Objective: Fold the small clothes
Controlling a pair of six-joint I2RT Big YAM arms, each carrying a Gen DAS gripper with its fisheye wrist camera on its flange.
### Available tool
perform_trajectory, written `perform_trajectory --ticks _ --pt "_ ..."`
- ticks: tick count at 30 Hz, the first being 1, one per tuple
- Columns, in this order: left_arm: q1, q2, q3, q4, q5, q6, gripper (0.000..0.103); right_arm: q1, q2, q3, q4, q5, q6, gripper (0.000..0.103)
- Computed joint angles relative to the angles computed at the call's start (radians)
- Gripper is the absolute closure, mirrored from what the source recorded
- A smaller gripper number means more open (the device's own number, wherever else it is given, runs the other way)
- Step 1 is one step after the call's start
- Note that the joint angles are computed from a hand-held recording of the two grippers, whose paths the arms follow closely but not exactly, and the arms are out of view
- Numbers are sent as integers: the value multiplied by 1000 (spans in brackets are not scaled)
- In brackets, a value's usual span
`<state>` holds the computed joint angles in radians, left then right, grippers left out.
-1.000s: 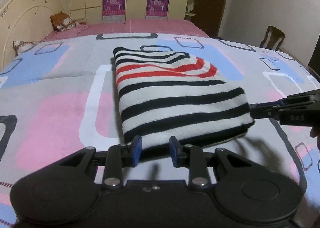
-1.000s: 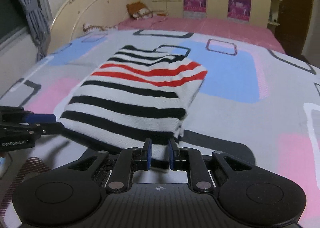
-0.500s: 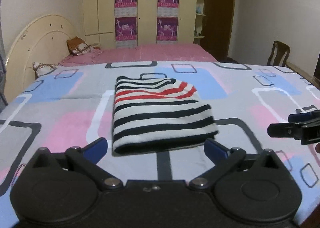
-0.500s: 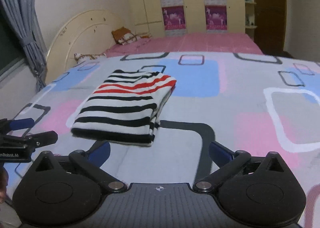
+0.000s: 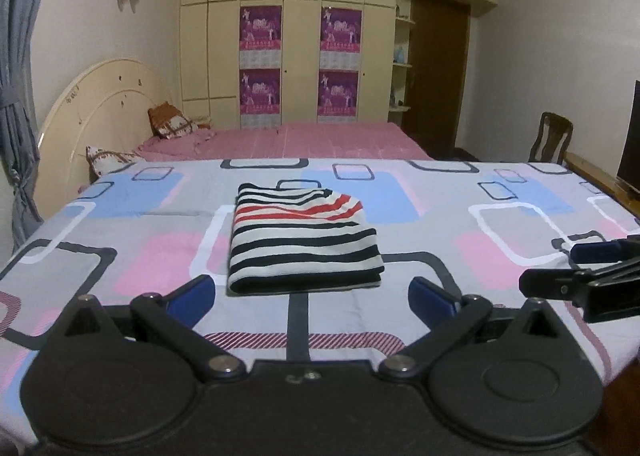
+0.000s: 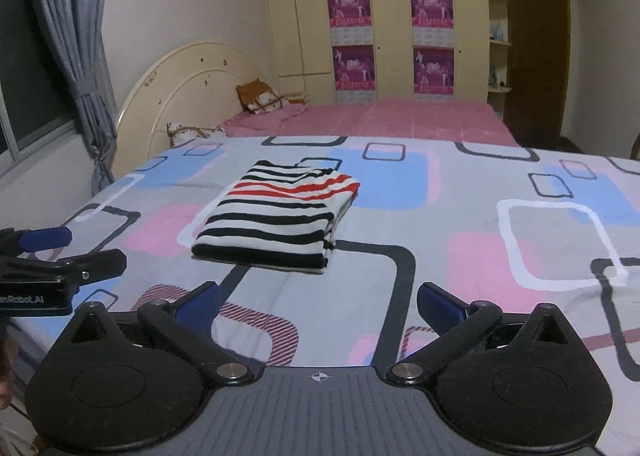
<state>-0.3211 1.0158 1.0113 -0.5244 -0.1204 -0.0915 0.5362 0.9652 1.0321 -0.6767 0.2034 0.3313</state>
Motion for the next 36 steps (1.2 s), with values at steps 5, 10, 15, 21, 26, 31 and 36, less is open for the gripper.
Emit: perform_trajectory --ticks 5,10,15,21,26,31,36 --pt "-21 -74 -36 -13 -18 -17 0 57 -65 -16 -44 71 37 0" --pt "-24 -119 -61 -21 -12 -19 0 112 -99 -25 -80 134 64 0" --pt "-17 -137 -75 -26 -3 -17 0 133 -107 -26 -85 156 73 0" --pt "-10 -142 -77 -13 7 -2 0 144 -108 -21 -84 183 80 0" --pt "1 -143 -79 -7 27 6 0 142 -109 -20 -86 183 78 0" --pt "4 -149 -83 -4 34 8 0 145 -102 -16 -90 187 75 0" --pt "11 -154 -86 -4 39 9 0 146 -99 -10 -91 184 69 0"
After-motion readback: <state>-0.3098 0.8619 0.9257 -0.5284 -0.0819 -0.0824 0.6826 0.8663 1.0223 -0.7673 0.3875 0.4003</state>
